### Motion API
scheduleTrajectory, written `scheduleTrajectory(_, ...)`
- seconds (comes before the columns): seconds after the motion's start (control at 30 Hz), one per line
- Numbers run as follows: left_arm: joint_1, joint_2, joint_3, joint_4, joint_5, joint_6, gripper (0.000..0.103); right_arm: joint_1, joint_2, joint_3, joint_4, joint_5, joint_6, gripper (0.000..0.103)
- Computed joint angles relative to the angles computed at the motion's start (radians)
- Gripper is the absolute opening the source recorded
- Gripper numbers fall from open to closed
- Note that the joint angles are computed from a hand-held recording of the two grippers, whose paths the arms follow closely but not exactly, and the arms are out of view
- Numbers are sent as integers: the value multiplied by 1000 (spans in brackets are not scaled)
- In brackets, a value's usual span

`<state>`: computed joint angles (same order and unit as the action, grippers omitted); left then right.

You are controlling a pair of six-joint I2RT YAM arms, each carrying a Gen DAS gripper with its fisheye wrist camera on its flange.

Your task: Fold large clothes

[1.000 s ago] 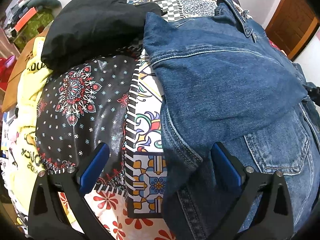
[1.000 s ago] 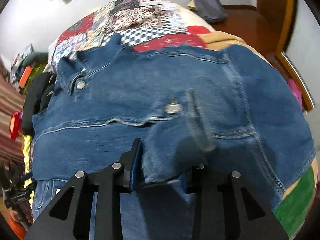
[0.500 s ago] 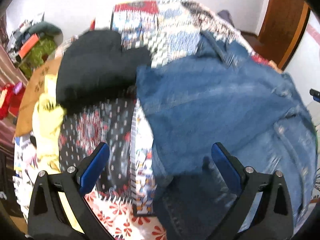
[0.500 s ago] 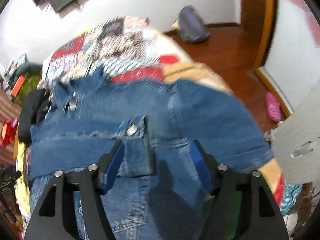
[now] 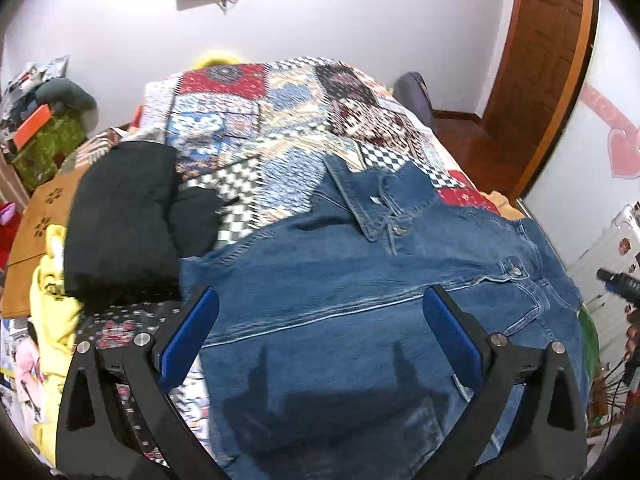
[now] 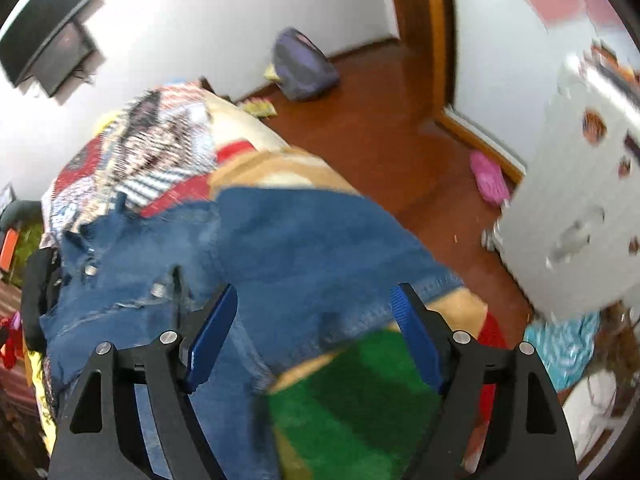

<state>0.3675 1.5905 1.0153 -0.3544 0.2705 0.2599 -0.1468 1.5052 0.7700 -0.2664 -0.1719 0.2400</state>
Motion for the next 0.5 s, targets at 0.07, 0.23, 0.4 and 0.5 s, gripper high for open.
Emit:
scheduleTrajectory(0.07, -29, 27, 0, 6, -10, -17, 102, -27, 71, -4, 23, -32, 6, 77)
scheduleTrajectory(0.23, -86, 105, 7, 4, -9, -58, 102, -85, 234, 14, 61, -88, 33, 77)
scheduleTrajectory(0.4, -122, 161, 9, 21, -32, -75, 102, -108, 302, 49, 124, -123, 78, 80)
scheduleTrajectory(0.5, -129, 182, 12, 30, -34, -83, 102, -107, 365, 97, 148, -101, 118, 80)
